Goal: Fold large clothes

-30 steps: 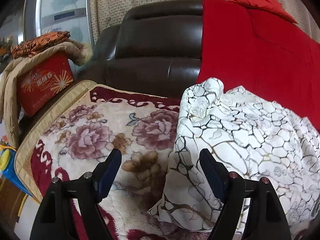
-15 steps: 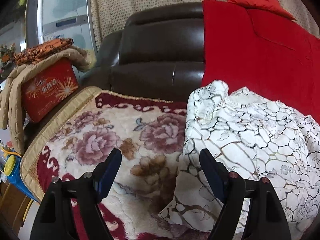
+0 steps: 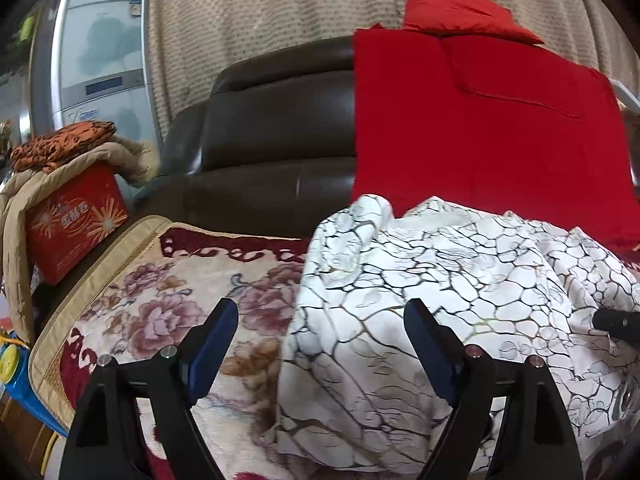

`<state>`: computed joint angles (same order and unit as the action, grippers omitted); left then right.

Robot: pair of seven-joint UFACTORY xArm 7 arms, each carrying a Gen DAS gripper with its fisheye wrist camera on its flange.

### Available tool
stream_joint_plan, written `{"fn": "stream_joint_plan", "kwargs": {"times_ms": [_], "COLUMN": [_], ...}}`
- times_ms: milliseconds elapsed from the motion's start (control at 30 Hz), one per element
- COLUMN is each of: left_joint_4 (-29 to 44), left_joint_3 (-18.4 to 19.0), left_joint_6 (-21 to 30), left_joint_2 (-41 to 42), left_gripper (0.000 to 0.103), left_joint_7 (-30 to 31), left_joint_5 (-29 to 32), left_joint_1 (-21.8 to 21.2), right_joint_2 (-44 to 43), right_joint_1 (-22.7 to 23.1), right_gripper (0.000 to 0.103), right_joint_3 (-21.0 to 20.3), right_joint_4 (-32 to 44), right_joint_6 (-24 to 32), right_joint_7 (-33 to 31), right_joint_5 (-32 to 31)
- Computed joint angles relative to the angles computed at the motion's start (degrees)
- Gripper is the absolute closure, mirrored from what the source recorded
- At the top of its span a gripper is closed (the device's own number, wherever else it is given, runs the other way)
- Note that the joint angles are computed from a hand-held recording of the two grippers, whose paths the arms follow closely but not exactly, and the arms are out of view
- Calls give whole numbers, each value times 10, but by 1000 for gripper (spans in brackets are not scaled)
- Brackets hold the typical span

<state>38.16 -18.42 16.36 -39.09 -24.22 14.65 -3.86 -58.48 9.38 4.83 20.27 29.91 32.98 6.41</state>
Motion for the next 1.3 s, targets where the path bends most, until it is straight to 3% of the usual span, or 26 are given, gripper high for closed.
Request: {"fn": "stream_joint_plan", "kwargs": {"times_ms": [133, 400, 567, 867, 1067, 1300], "left_joint_4": [4, 10, 14, 20, 19, 0], "left_joint_3": [-5, -2, -8, 10, 15, 72], "left_joint_6": [4, 19, 36, 63, 66, 94], "left_joint_2": [6, 25, 43, 78, 87, 38], "left_gripper": [18, 18, 18, 16, 15, 15], "left_joint_7": [2, 14, 19, 26, 33, 60], "left_joint_5": [-1, -10, -7, -13, -12, -91], "left_joint_1": [-11, -46, -58, -83, -89, -140], "right_joint_2": [-21, -89, -62, -105, -100, -207], "right_joint_1": [7, -32, -33, -44, -40, -40], "right_gripper": [39, 39, 39, 39, 39, 36], "right_joint_3": [-13, 4, -20, -21, -44, -67], "right_joint_4": [-11, -30, -22, -43, -44, -72], "right_joint_6": [-14, -34, 17, 0, 30, 61], "right_joint_7": [-4, 16, 19, 23, 4, 15], "right_joint_5": [10, -8, -2, 7, 13, 47]}}
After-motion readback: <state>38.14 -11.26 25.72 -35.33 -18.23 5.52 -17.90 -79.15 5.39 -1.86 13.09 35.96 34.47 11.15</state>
